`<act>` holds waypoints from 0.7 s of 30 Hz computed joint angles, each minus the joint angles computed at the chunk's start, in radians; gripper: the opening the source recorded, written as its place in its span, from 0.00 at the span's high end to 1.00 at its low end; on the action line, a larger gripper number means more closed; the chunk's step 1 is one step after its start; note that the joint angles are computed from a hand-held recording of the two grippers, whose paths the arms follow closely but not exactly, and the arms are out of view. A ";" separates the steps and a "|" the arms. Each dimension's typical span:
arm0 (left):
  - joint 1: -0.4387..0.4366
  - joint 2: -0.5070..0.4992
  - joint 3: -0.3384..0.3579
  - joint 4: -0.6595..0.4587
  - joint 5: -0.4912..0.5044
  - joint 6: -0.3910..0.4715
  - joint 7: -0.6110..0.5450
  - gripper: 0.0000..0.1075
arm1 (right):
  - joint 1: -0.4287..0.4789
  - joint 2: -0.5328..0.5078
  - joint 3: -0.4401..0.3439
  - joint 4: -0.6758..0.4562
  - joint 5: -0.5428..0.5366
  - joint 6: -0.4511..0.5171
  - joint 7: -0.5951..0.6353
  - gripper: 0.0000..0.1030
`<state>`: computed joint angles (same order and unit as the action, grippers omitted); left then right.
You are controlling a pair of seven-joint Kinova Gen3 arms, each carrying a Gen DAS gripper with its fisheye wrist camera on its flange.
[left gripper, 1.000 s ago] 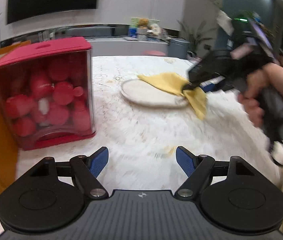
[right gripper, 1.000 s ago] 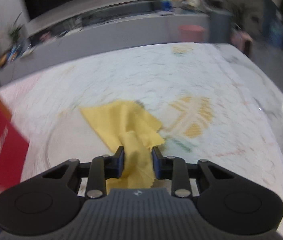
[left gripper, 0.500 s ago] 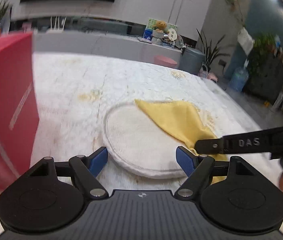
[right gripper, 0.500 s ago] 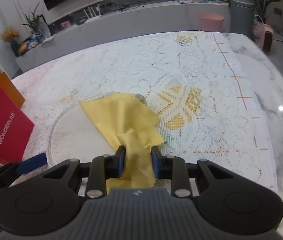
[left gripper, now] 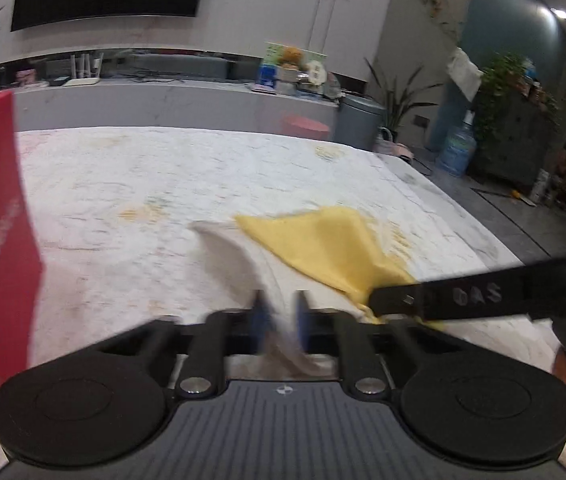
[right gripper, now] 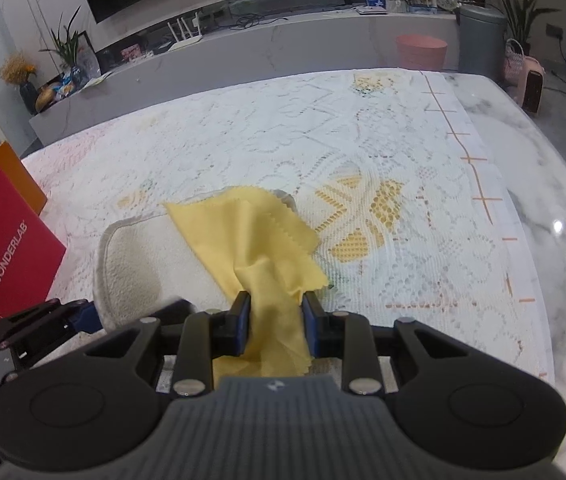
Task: Organize soft objects
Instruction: 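Hold the yellow cloth with the right gripper while the left gripper pinches the round white terry pad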
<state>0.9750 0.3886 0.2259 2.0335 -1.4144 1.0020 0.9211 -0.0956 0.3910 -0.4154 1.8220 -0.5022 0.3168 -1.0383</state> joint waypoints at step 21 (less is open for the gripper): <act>0.054 -0.301 0.191 0.296 0.108 -0.019 0.050 0.95 | -0.279 -0.132 0.190 -0.021 0.206 0.338 -0.282 0.60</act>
